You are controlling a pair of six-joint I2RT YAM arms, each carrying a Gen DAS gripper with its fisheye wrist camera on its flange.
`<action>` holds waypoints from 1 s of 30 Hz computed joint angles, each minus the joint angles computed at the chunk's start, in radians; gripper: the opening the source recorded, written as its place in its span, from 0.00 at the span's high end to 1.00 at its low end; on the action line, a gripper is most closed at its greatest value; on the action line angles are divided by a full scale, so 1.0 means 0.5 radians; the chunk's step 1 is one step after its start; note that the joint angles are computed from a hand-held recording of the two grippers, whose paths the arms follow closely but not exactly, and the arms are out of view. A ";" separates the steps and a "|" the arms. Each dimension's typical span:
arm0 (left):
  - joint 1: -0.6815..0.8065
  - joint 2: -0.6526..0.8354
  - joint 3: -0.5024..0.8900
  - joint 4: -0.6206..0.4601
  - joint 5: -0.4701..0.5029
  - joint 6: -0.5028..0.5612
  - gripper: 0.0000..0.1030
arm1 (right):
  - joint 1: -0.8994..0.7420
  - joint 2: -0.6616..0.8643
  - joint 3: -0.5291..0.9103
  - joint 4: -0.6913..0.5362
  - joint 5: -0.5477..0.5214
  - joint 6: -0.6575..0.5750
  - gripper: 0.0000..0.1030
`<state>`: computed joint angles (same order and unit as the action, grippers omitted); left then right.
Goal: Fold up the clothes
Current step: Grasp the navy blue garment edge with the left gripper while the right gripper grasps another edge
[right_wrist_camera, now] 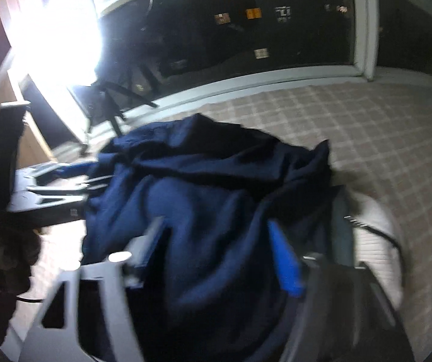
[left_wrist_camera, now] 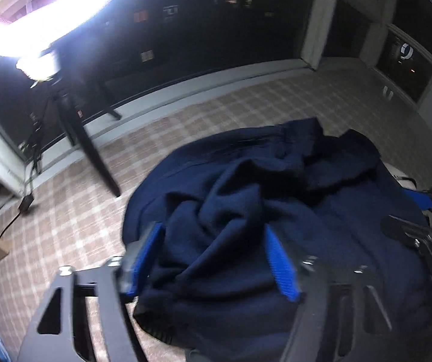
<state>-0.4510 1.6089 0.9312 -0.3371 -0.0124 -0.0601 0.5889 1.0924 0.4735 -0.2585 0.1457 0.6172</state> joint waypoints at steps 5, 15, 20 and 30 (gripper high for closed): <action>0.047 -0.070 -0.060 0.051 0.085 -0.018 0.93 | 0.056 -0.086 0.003 -0.017 0.042 0.013 0.77; 0.399 -0.814 -0.212 -0.237 0.461 0.116 0.98 | 0.208 -0.646 0.137 -0.487 0.300 0.024 0.98; 0.849 -1.317 -0.302 -0.615 0.853 0.298 0.98 | 0.249 -0.376 0.320 -0.859 0.510 0.121 0.20; 2.299 -1.397 -0.475 -1.406 1.383 1.426 0.98 | -0.171 0.020 0.384 -0.551 0.175 -0.204 0.20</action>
<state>0.6984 0.9105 0.6937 -1.0403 0.6793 0.6530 0.5032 1.1023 0.6656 -0.5341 0.2331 0.5151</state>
